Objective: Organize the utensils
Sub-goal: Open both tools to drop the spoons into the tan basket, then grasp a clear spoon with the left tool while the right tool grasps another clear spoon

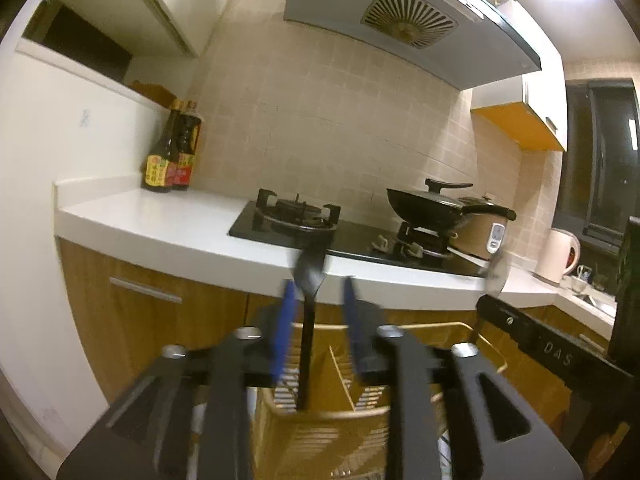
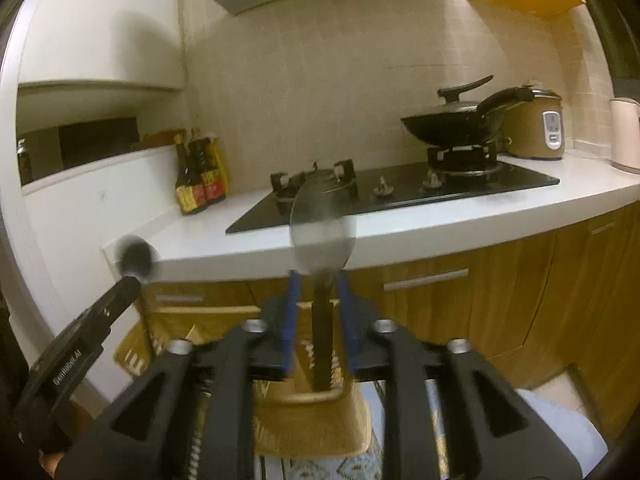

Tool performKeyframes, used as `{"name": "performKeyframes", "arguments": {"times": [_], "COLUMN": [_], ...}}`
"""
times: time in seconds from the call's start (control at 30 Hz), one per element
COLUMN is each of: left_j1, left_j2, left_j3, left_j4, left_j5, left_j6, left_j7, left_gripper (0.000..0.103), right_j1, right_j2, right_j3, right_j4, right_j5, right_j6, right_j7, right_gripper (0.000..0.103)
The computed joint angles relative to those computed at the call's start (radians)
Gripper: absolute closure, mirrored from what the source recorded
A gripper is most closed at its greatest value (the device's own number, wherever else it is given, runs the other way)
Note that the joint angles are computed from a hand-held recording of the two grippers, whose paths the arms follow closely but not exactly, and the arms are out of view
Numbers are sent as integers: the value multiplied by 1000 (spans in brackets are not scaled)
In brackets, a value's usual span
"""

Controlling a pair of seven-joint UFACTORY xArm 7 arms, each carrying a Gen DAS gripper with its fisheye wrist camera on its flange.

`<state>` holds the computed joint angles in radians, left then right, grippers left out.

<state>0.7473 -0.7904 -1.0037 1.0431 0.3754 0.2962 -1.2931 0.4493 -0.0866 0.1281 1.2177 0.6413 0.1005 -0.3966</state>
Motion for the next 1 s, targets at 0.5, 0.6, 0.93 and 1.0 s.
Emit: {"name": "performKeyframes", "arguments": {"times": [0.5,0.6,0.93,1.0], "left_j1": [-633,-790,-1099,-1120], "left_j2": [162,192,242,257], "left_j3": [380,475,649,641], "left_j4": [-65,-78,-150,-157], "left_j5": [-128,-204,-379,-379], "left_j6": [321,409,558,583], "left_j7": [216,273,321,307], "left_gripper": [68,68,68,68], "right_j1": [-86,-106,-148,-150], "right_j2": [-247,-259,-272,-271], "right_j3": [-54,-77,-65,-53], "right_j4": [-124,-98,-101,-103], "right_j5": [-225,-239,-261,-266], "right_j6": [462,643,1055,1078], "right_j7": [242,256,238,234], "right_gripper": [61,61,61,61]}}
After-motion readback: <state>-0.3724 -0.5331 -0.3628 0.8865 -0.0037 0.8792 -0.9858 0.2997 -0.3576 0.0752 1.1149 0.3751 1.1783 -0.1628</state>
